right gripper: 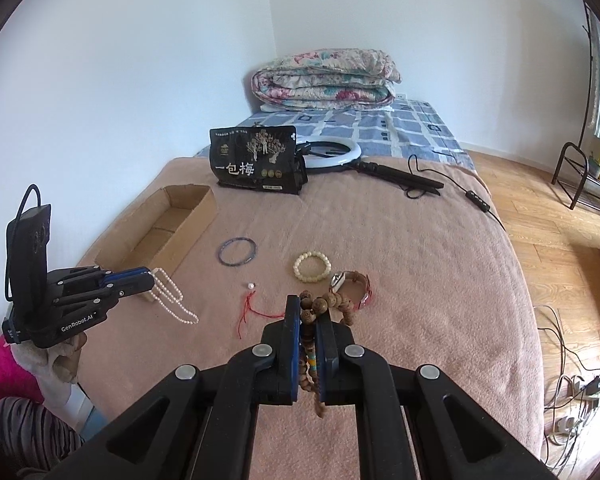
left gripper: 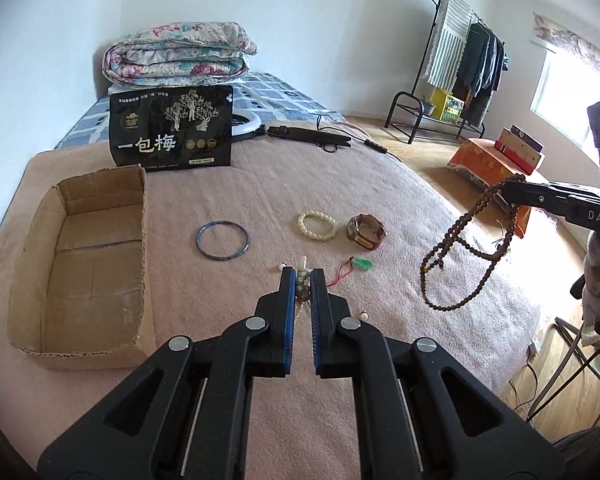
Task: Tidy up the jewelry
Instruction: 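Lift the pearl necklace with the left gripper while the right gripper lifts the bead strand, then lower the bead strand into the cardboard box and open the right gripper while the left carries pearls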
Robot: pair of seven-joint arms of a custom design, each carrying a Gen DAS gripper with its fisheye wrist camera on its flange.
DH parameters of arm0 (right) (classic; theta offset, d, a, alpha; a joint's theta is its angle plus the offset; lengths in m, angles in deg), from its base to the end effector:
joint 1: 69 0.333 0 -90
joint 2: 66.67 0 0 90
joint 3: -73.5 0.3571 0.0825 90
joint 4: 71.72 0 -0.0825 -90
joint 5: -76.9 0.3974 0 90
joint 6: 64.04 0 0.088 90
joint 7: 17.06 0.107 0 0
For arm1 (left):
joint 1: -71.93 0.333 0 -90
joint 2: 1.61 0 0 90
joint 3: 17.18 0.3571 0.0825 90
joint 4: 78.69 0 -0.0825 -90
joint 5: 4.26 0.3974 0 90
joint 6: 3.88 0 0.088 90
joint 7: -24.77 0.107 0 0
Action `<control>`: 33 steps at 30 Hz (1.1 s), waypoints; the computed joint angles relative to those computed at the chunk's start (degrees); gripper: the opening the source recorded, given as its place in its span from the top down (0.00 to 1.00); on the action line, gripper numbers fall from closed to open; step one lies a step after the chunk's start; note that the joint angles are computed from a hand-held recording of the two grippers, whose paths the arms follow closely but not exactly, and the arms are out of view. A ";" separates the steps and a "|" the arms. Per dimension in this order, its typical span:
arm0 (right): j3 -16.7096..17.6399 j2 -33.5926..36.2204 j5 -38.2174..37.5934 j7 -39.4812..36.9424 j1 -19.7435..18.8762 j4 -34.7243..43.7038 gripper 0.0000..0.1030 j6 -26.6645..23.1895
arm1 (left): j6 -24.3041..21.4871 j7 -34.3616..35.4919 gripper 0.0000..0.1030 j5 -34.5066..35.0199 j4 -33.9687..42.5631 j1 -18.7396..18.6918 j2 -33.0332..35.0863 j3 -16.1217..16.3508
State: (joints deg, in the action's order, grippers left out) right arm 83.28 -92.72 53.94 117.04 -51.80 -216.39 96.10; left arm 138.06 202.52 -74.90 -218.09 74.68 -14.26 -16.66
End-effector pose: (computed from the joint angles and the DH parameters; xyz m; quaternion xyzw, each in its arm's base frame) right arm 0.3824 0.2242 0.5426 -0.6683 0.6418 -0.2194 0.3055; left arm 0.4807 0.0307 0.4458 -0.4426 0.7880 -0.4133 0.1111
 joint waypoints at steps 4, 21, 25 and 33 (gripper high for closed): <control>0.54 0.97 -0.72 -0.60 -0.05 2.48 0.96 -0.22 | -0.53 -0.25 0.95 -0.01 0.84 0.78 -0.57 0.95; 1.41 13.98 -2.24 -3.90 3.17 17.63 0.96 2.21 | -0.83 -0.73 0.95 -0.85 7.86 7.02 3.31 4.23; 1.21 18.32 -2.55 -4.63 4.50 22.09 0.96 2.83 | -0.75 -0.77 0.95 -1.20 10.31 8.90 5.73 4.38; 0.54 26.73 -0.92 -7.76 8.22 31.14 0.96 3.03 | -0.76 -1.47 0.95 -1.37 14.81 12.39 11.06 3.61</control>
State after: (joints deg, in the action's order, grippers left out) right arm 83.83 -65.99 53.02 109.27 -43.57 -185.25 99.12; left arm 137.30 201.05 -76.27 -203.27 87.07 -3.20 -13.05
